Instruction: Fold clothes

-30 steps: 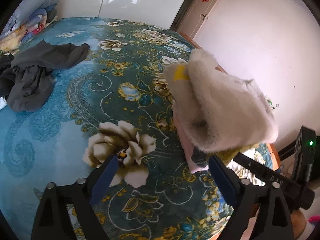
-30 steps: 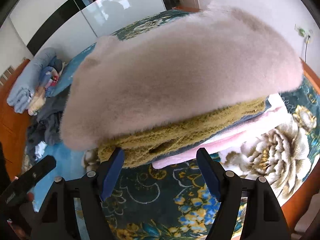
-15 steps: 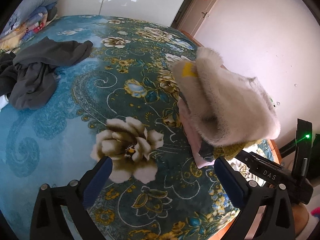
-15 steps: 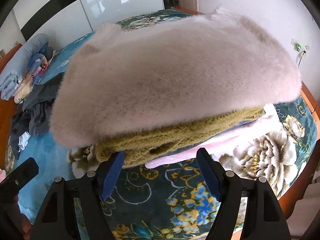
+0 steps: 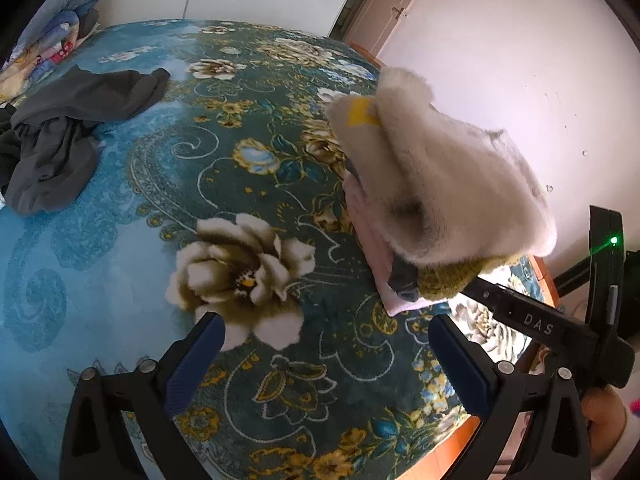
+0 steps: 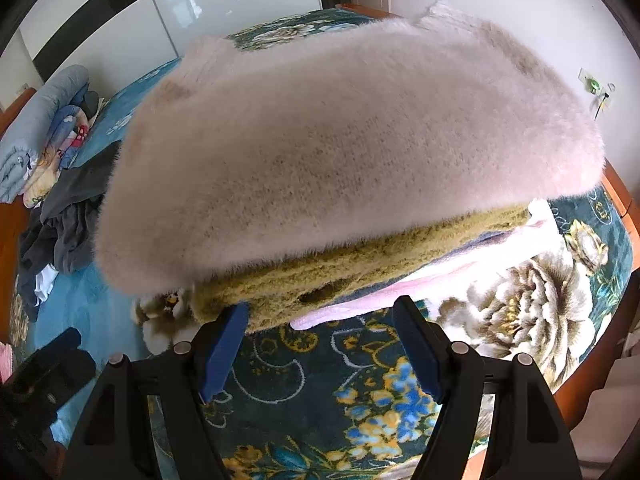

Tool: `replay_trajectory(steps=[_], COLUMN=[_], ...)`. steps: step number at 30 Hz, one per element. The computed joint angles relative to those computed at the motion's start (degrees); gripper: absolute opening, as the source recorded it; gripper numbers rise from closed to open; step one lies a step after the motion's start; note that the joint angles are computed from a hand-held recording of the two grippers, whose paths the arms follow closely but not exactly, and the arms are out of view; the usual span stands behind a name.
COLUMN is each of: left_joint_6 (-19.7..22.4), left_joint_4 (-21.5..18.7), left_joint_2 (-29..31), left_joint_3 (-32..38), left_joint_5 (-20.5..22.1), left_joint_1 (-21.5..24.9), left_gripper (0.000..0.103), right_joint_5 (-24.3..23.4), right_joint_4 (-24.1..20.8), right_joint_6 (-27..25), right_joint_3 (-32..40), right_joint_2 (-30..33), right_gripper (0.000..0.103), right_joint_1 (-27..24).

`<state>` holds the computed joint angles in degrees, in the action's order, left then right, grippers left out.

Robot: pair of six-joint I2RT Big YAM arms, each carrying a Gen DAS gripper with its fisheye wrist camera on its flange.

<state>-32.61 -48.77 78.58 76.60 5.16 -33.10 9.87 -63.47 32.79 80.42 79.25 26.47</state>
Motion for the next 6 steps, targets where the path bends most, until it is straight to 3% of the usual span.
replay_trajectory(steps=[6], left_joint_6=[-1.56], left_joint_4=[0.56], left_joint_2=[-0.42], left_joint_3=[-0.81], left_joint_5=[1.87], left_joint_1=[0.05], left_gripper=[0.103], right_joint_5=[0.54], right_joint_4=[-0.44], right_joint_6=[0.34], right_joint_3=[0.08], right_joint_2=[-0.08], right_gripper=[0.076], right_joint_1=[0.48])
